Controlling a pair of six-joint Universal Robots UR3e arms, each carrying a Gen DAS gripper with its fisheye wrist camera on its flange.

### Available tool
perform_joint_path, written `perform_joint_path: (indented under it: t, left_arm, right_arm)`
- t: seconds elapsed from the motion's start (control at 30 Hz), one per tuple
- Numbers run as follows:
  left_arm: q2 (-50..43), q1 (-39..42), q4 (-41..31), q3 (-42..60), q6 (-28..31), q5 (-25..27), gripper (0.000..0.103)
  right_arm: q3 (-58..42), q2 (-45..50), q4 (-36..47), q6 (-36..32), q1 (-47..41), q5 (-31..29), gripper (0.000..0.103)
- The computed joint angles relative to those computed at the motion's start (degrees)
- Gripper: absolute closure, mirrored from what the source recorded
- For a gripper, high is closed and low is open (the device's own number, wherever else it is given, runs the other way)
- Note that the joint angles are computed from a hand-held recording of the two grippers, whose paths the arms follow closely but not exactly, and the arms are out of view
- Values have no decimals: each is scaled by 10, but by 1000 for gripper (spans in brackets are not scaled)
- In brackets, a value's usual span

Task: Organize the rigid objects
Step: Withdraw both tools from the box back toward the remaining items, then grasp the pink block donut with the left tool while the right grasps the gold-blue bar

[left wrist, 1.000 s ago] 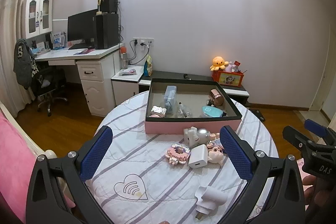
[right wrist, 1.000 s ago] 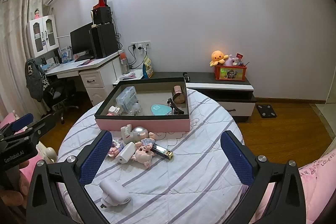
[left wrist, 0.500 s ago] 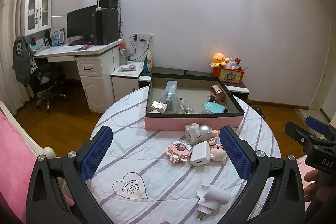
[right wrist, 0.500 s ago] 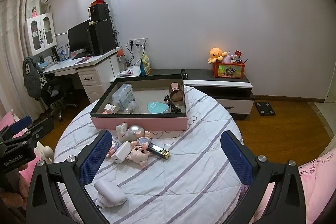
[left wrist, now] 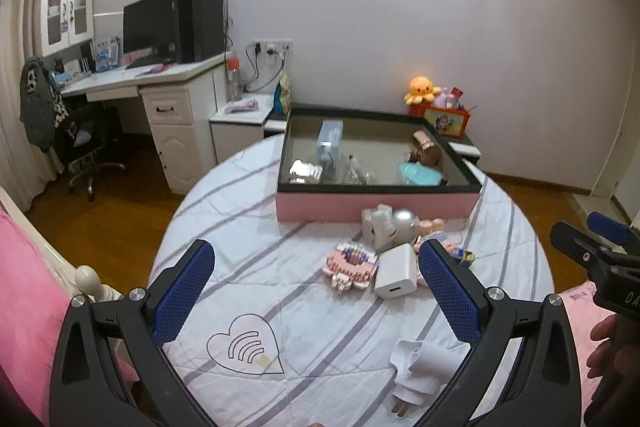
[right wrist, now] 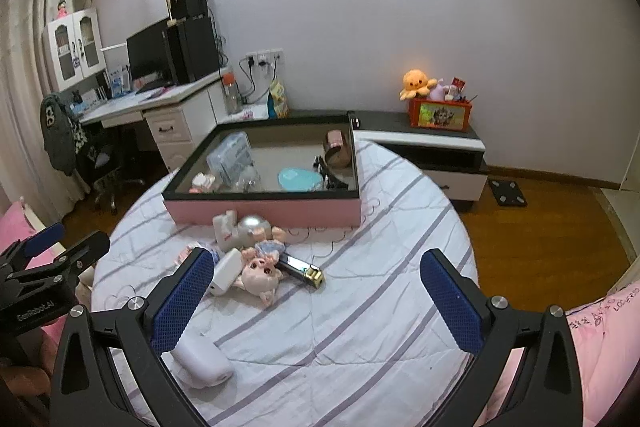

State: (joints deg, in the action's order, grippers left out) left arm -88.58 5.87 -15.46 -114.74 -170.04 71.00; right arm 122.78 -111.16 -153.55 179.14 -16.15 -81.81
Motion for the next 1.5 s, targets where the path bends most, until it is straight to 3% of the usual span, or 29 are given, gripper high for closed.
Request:
perform_joint_path:
  t: [0.4,0.8,1.0,1.07,1.13,1.3,1.4,1.5]
  left_arm:
    - [-126,-28,7,61,22,31,0]
    - [-270,-73,-46,181,44,65,0]
    - [-306,-79,-77,228,47,56,2]
    - [-313,-78,-102,245,53,45,15]
    - [-322,-80,-112,258,54,45,20]
    - [-333,-86,-119,277,55,47,25]
    - [-346,-89,-122,296,49,49,25]
    - [-347,-88,-120,296,48,47,34]
  right_arm:
    - [-15,95,-18,-6,6,-4,0]
    - [-55,197,-27,-17,4,-6,0]
    - [-87,257,-22,-47,8,-23,0]
    - [-97,278,-21,-57,5,-18,0]
    - [-106,292,-17,-68,4,-14,0]
    - [-140,336,-12,-110,-2,12,3]
    - [-161,366,-16,-139,-8,32,8]
    - [-172,377,-19,-176,-7,45,24]
